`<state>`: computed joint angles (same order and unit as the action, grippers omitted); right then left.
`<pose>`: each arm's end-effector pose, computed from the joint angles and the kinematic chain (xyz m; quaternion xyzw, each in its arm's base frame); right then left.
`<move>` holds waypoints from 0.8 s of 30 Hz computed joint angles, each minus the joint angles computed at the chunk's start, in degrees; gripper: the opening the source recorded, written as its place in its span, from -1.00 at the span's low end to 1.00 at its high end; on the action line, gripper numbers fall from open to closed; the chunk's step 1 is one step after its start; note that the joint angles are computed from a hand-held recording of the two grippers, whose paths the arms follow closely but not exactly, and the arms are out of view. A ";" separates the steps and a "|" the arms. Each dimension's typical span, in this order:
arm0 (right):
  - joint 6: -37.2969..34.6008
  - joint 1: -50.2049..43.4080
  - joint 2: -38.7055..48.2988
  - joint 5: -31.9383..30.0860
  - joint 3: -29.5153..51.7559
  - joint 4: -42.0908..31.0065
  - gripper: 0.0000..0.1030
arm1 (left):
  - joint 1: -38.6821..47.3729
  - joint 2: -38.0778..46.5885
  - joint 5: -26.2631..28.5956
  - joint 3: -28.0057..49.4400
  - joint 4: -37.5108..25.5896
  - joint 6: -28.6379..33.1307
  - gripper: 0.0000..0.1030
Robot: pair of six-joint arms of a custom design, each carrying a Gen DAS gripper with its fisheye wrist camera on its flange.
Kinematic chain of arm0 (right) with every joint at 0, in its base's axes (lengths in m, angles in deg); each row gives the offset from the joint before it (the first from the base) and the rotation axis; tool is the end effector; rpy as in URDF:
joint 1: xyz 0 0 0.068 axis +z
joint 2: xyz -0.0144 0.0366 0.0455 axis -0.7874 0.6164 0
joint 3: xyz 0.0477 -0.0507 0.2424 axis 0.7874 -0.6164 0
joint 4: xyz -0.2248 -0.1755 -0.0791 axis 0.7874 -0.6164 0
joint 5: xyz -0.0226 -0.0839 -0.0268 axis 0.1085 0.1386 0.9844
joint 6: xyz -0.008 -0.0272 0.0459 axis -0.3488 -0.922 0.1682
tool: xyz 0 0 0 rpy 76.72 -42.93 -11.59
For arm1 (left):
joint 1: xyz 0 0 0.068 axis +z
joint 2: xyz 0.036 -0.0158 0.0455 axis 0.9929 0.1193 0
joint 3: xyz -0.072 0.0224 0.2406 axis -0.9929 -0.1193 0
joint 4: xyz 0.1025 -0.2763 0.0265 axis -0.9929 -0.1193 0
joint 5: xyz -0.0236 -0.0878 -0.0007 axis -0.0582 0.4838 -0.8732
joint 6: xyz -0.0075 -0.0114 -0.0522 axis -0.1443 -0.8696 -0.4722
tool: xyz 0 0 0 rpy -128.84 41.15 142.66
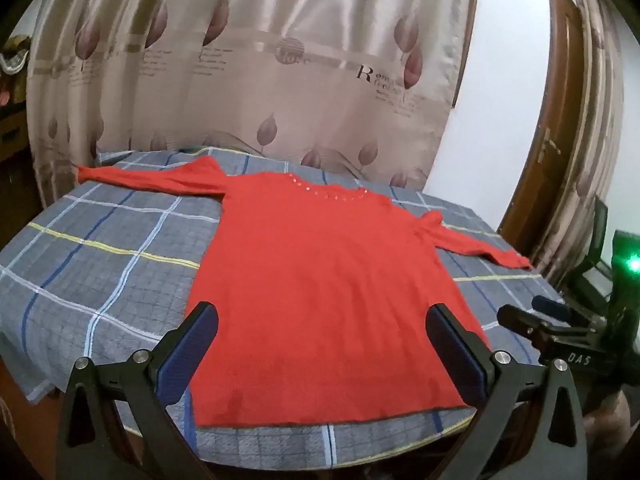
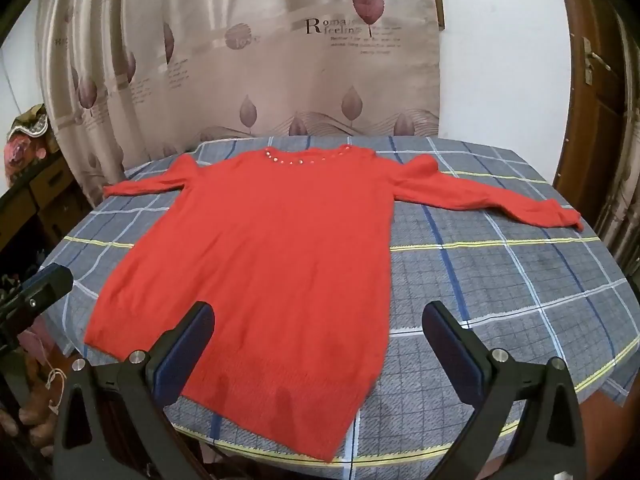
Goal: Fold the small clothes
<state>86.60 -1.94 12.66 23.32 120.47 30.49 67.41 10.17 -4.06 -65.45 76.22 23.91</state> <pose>0.2010 0.2036 0.0334 0.0609 0.8920 -0.0008 0.4479 0.2146 -0.0671 0.0326 0.0888 0.8529 -0.1879 0.4790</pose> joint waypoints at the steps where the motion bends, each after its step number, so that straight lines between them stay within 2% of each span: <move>1: 0.04 0.11 0.12 0.09 0.07 -0.05 1.00 | -0.43 -0.97 -0.77 -0.05 -1.09 0.56 1.00; 13: 0.11 0.11 0.43 0.74 0.66 -1.04 1.00 | -2.57 -5.84 -4.43 -1.74 -2.23 2.72 1.00; 24: -0.01 -0.35 -0.07 -0.01 0.26 -0.96 1.00 | -2.20 -5.00 -4.56 -1.25 -2.53 2.60 1.00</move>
